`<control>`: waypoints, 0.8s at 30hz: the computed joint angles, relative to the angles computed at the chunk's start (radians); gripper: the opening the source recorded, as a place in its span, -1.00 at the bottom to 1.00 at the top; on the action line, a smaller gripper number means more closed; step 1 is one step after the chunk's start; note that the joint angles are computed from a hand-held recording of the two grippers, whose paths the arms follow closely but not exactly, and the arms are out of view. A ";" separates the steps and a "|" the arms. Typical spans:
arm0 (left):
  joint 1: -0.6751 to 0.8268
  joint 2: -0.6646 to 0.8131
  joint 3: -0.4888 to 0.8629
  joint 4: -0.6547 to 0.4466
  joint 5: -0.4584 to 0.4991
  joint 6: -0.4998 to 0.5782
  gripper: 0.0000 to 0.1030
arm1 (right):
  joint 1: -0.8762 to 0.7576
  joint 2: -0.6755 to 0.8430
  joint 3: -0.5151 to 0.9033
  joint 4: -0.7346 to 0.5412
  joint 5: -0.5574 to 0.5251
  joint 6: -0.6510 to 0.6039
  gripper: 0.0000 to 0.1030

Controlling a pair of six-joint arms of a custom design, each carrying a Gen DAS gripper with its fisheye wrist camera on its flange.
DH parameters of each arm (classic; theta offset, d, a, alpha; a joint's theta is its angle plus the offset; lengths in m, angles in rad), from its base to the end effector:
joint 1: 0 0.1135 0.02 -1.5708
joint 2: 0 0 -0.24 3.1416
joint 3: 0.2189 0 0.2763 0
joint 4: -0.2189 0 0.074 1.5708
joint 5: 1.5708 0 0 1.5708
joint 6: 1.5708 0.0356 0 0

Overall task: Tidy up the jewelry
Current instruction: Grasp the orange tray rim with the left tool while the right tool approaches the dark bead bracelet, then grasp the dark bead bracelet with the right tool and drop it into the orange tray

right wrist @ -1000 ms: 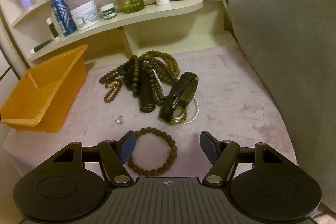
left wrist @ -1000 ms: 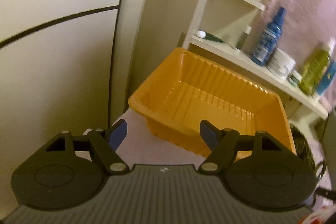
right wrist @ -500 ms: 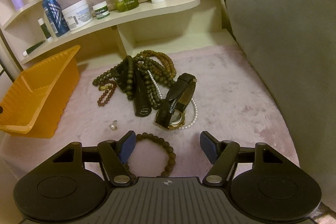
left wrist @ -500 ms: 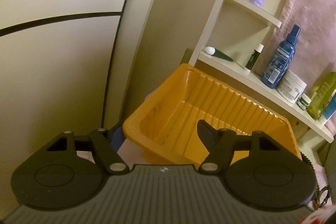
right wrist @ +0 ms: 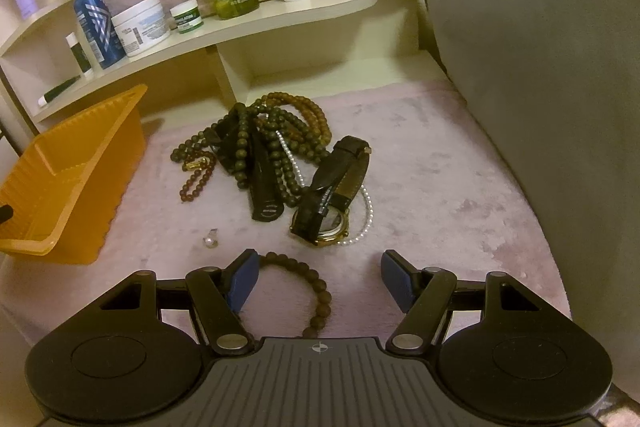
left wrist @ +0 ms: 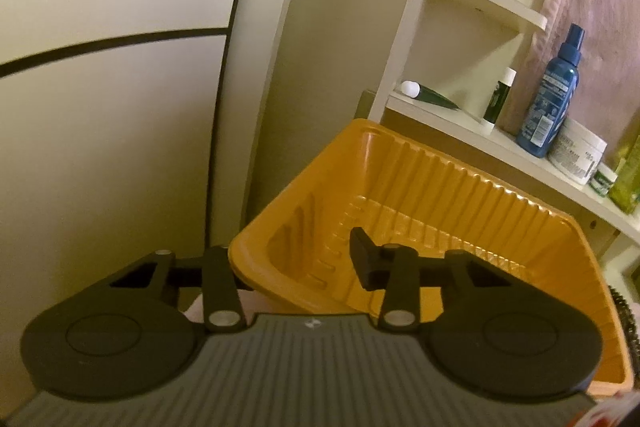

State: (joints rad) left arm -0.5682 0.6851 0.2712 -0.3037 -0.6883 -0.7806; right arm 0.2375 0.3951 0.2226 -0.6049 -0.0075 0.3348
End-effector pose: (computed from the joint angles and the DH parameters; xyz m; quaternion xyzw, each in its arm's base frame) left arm 0.1653 -0.0787 0.1451 -0.2297 0.8374 -0.0033 0.4960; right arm 0.1483 0.0362 0.1418 0.0434 0.9213 0.1124 0.3697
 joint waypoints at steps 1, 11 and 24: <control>-0.004 -0.001 0.000 -0.006 -0.009 -0.002 -0.37 | 0.000 -0.004 0.000 -0.002 -0.001 0.000 0.33; -0.080 -0.052 0.018 -0.082 -0.128 0.020 -0.72 | 0.009 -0.079 0.000 -0.061 -0.018 -0.017 0.33; -0.188 -0.105 0.055 -0.206 -0.276 0.014 -0.74 | 0.057 0.022 0.001 -0.019 0.048 -0.102 -0.84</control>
State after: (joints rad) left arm -0.7564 0.5804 0.3260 -0.5099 -0.9645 -0.7667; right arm 0.2948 0.4173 0.2241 -0.6244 0.0404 0.2326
